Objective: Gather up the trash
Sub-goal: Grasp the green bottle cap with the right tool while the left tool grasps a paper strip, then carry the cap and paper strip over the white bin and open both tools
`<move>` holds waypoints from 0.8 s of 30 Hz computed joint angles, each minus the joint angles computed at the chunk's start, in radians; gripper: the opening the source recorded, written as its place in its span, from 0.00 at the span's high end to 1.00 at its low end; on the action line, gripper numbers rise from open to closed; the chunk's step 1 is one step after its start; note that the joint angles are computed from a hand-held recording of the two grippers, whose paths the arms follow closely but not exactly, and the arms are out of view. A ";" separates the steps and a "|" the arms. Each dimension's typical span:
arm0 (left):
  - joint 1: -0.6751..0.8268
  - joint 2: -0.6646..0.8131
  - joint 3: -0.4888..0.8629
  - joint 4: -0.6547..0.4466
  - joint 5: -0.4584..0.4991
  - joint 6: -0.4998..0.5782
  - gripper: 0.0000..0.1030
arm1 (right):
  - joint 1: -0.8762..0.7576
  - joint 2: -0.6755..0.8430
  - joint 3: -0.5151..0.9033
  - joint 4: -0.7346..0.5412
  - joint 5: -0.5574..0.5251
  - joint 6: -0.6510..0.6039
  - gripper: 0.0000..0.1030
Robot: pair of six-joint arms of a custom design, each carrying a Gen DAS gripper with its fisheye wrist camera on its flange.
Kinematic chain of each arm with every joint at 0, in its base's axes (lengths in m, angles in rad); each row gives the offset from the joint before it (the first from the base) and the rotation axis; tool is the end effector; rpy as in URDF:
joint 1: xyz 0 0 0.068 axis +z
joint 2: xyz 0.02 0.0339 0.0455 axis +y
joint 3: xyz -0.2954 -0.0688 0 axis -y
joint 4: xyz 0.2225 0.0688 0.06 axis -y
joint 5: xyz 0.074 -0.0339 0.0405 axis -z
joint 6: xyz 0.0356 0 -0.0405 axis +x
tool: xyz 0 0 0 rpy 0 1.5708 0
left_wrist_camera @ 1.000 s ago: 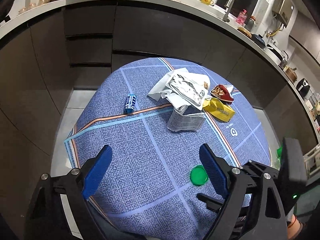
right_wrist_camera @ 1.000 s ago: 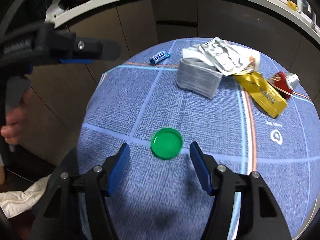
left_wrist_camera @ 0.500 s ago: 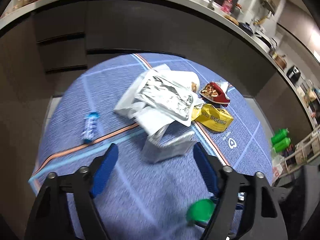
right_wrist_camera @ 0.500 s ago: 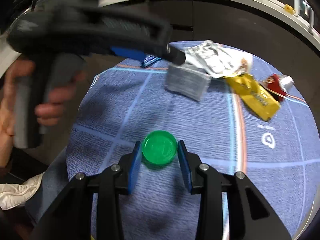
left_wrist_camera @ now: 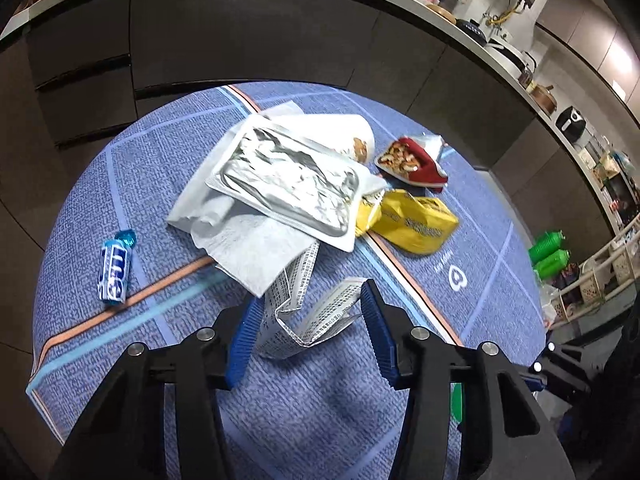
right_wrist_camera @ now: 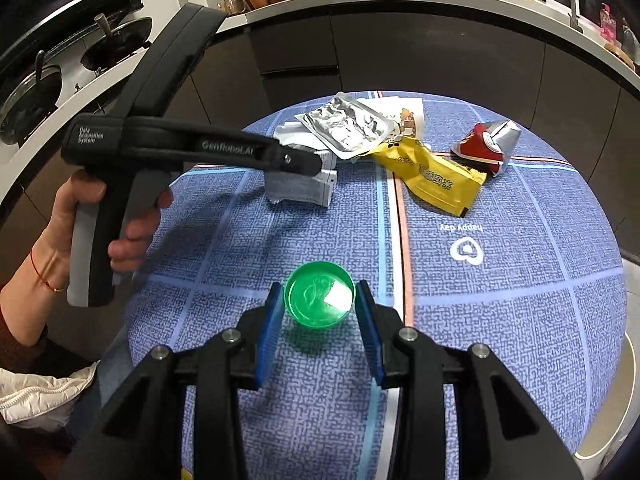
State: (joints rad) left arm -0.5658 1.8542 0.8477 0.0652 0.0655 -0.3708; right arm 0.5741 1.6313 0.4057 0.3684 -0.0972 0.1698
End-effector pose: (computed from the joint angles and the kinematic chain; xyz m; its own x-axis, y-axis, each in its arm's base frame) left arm 0.2830 -0.1825 0.1527 -0.8416 0.1061 -0.5296 0.2816 0.9229 -0.2626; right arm 0.2007 0.1339 0.1366 -0.7260 -0.2693 -0.6327 -0.4780 0.8591 0.1829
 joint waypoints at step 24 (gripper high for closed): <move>-0.110 -0.137 -0.062 -0.005 0.014 -0.067 0.96 | -0.026 -0.254 -0.096 -0.084 0.051 0.036 0.64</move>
